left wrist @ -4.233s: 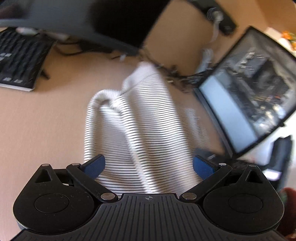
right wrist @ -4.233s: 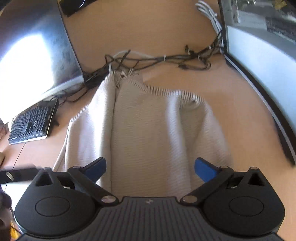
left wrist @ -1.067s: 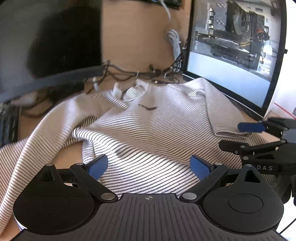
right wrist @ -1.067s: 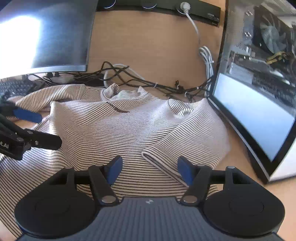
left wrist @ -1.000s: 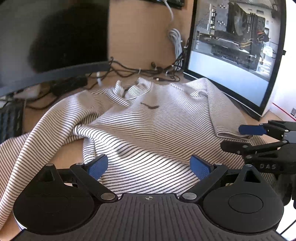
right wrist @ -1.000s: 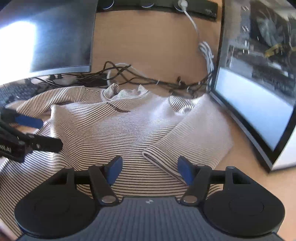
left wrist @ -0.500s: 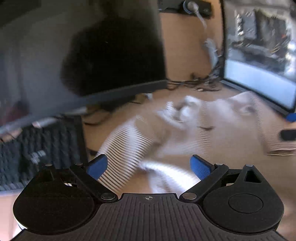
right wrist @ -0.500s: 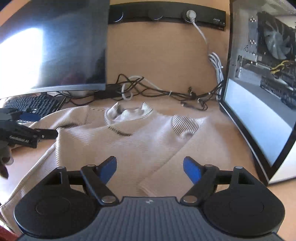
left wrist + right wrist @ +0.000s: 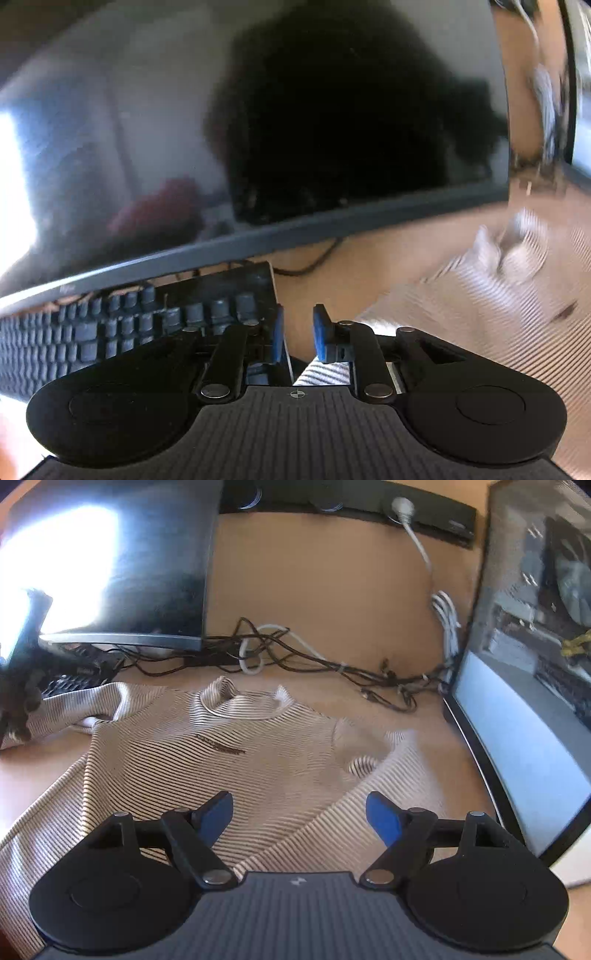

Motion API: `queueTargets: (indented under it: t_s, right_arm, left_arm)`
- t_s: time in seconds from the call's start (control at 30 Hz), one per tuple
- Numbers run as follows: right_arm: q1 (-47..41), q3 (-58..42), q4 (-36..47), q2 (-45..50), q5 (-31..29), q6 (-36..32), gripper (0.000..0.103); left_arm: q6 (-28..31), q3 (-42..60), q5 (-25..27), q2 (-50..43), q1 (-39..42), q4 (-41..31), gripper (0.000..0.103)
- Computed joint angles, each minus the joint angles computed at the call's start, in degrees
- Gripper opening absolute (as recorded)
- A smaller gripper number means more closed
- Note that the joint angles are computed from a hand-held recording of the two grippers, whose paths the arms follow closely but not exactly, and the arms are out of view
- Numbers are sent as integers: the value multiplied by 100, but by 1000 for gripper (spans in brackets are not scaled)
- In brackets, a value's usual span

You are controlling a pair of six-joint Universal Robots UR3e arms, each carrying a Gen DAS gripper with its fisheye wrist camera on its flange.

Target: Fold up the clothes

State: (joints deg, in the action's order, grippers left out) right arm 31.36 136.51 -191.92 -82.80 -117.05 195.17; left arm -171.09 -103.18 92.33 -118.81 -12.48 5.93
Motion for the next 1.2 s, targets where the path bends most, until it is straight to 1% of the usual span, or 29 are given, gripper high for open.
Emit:
queueTargets:
  t_s: [0.03, 0.07, 0.13, 0.2, 0.23, 0.27, 0.3, 0.33, 0.37, 0.4, 0.47, 0.5, 0.53, 0.6, 0.67, 0.7, 0.77, 0.8, 0.83, 0.87, 0.93, 1.0, 1.07, 1.13, 1.17, 1.2]
  right_arm:
    - [-75, 38, 86, -132, 199, -207, 80]
    - [-130, 56, 336, -306, 421, -458, 80]
    - [4, -13, 841, -377, 471, -798, 80]
    - [202, -55, 1032, -212, 381, -813, 80]
    - [279, -111, 1072, -95, 312, -643, 79]
    - [354, -169, 1118, 21, 247, -473, 71]
    - [426, -230, 1170, 131, 188, -301, 59]
    - [496, -335, 1273, 173, 140, -93, 54]
    - [564, -439, 1377, 213, 93, 110, 52]
    - [660, -555, 1540, 256, -10, 246, 52]
    - [779, -612, 1963, 225, -195, 554, 52]
    - [833, -636, 2173, 207, -276, 715, 53]
    - [799, -437, 2102, 74, -280, 961, 54]
    - [628, -152, 2331, -330, -180, 1637, 55]
    - [799, -224, 2765, -424, -420, 2068, 55]
    - [884, -268, 3000, -468, -533, 2285, 55]
    - [1169, -627, 3729, -433, -800, 2408, 55]
    - [1315, -852, 4139, -400, -966, 2381, 55]
    - [1561, -1079, 4512, -299, -1287, 2269, 55]
    - [1683, -1111, 4496, -234, -1441, 2031, 55]
    - [1906, -1165, 4423, -108, -1726, 1520, 57]
    - [1659, -935, 3670, -89, -1410, 877, 59]
    - [1343, -757, 3004, 105, -1239, 374, 59]
    - [861, -377, 2272, 0, -883, 100, 58]
    - [605, -201, 1940, -53, -682, -27, 37]
    - [270, 15, 1886, -338, -411, -136, 9]
  left_arm:
    - [-130, -201, -257, 243, 108, -53, 41]
    - [-220, -500, -603, 537, 220, -87, 49]
    - [-328, -1121, -1309, 1101, 425, -146, 55]
    - [-321, -1699, -1763, 1481, 461, -121, 56]
    - [-352, -1935, -1976, 1605, 462, -122, 56]
    - [-406, -2125, -2218, 1699, 458, -177, 57]
    - [-469, -2280, -2431, 1753, 436, -210, 57]
    - [-547, -2398, -2610, 1764, 392, -215, 57]
    - [-596, -2478, -2766, 1740, 335, -213, 59]
    - [-614, -2514, -2897, 1680, 265, -208, 61]
    - [-612, -2617, -3102, 1490, 146, -9, 76]
    - [-616, -2668, -3144, 1400, 110, 73, 79]
    - [-619, -2712, -3166, 1338, 102, 86, 80]
    - [-547, -2996, -3281, 1180, 197, 573, 82]
    - [-358, -3178, -3416, 1164, 277, 765, 85]
    - [-352, -3231, -3496, 1227, 321, 705, 87]
    - [-417, -3268, -3665, 1411, 446, 418, 98]
    - [-510, -3256, -3700, 1483, 479, 274, 100]
    - [-602, -3242, -3735, 1556, 511, 126, 103]
    - [-704, -3192, -3676, 1616, 477, -15, 103]
    - [-929, -2987, -3335, 1672, 244, -274, 103]
    - [-1179, -2733, -3016, 1633, -3, -480, 103]
    - [-1431, -2614, -2872, 1620, -138, -574, 103]
    - [-1609, -2532, -2814, 1604, -226, -667, 103]
    - [-1671, -2496, -2769, 1605, -276, -722, 103]
    - [-1704, -2456, -2702, 1619, -330, -796, 103]
